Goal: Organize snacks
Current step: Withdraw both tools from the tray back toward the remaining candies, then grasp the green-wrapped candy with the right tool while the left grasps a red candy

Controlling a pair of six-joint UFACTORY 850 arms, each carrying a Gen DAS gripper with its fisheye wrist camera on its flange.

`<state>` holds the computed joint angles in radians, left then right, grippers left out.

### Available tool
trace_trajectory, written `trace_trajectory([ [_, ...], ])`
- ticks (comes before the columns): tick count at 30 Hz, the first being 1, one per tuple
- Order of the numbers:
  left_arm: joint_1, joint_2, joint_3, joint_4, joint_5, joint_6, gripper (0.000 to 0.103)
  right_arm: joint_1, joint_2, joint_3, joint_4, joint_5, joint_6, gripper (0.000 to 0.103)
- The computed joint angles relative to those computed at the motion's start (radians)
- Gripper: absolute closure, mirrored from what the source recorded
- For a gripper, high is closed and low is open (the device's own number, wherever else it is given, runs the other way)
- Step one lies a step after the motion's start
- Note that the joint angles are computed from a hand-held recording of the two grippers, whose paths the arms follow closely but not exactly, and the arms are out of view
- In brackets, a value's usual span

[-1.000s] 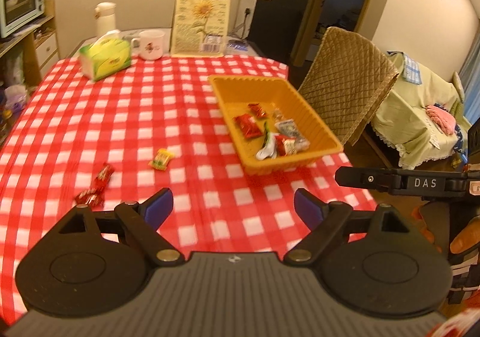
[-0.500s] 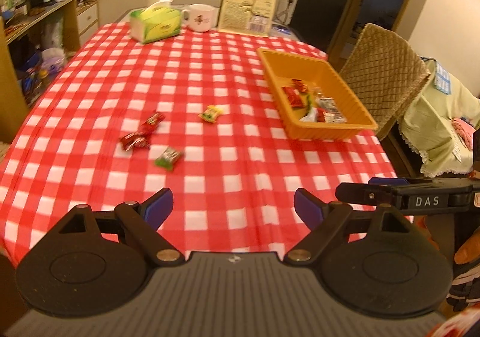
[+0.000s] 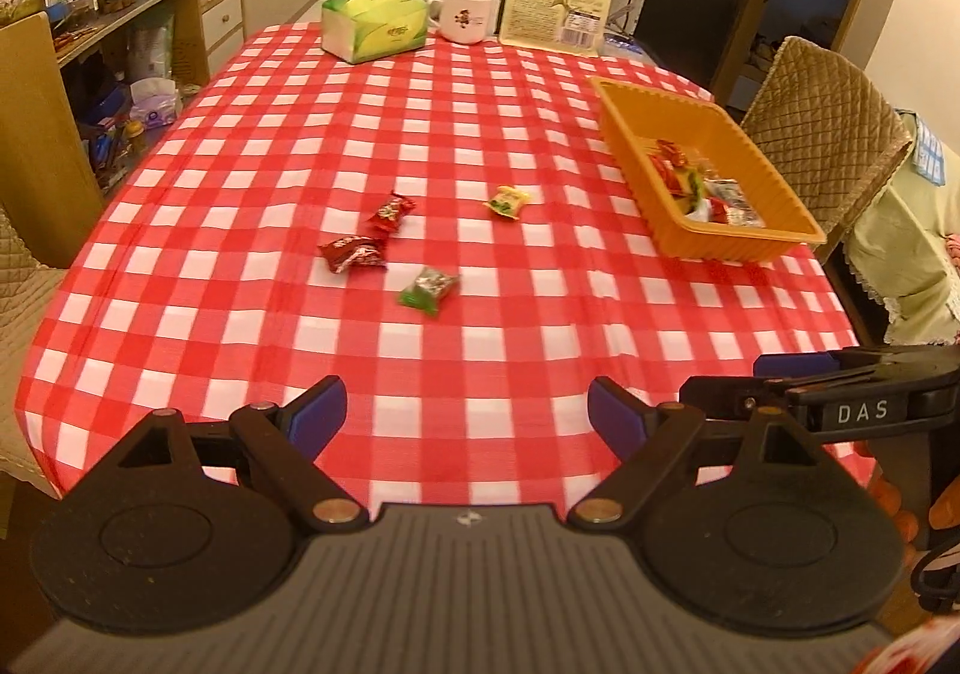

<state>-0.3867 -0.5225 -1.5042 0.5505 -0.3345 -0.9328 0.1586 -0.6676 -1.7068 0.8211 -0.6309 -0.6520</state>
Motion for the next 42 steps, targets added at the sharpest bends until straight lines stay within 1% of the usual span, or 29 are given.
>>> trace_trajectory([
  [9, 0.046, -0.025, -0.018, -0.061, -0.018, 0.09, 0.017, 0.054, -0.076, -0.091, -0.08, -0.007, 0.075, 0.005],
  [21, 0.129, -0.071, -0.058, -0.213, -0.022, 0.289, 0.018, 0.125, -0.243, -0.339, -0.187, -0.057, 0.219, 0.005],
  [25, 0.153, -0.095, -0.083, -0.268, -0.027, 0.36, 0.018, 0.147, -0.296, -0.419, -0.224, -0.052, 0.263, 0.006],
  [27, 0.163, -0.108, -0.097, -0.289, -0.031, 0.392, 0.018, 0.155, -0.33, -0.469, -0.236, -0.066, 0.29, 0.008],
  [29, 0.171, -0.118, -0.109, -0.303, -0.032, 0.419, 0.018, 0.16, -0.36, -0.515, -0.238, -0.079, 0.31, 0.014],
  [31, 0.179, -0.13, -0.122, -0.328, -0.033, 0.452, 0.018, 0.167, -0.386, -0.553, -0.257, -0.083, 0.337, 0.017],
  [38, 0.202, -0.166, -0.166, -0.377, -0.039, 0.534, 0.018, 0.18, -0.486, -0.714, -0.321, -0.126, 0.437, 0.036],
  [41, 0.211, -0.183, -0.187, -0.401, -0.044, 0.573, 0.018, 0.186, -0.528, -0.781, -0.356, -0.137, 0.476, 0.042],
  [42, 0.212, -0.188, -0.194, -0.405, -0.045, 0.582, 0.018, 0.188, -0.535, -0.792, -0.365, -0.129, 0.481, 0.042],
])
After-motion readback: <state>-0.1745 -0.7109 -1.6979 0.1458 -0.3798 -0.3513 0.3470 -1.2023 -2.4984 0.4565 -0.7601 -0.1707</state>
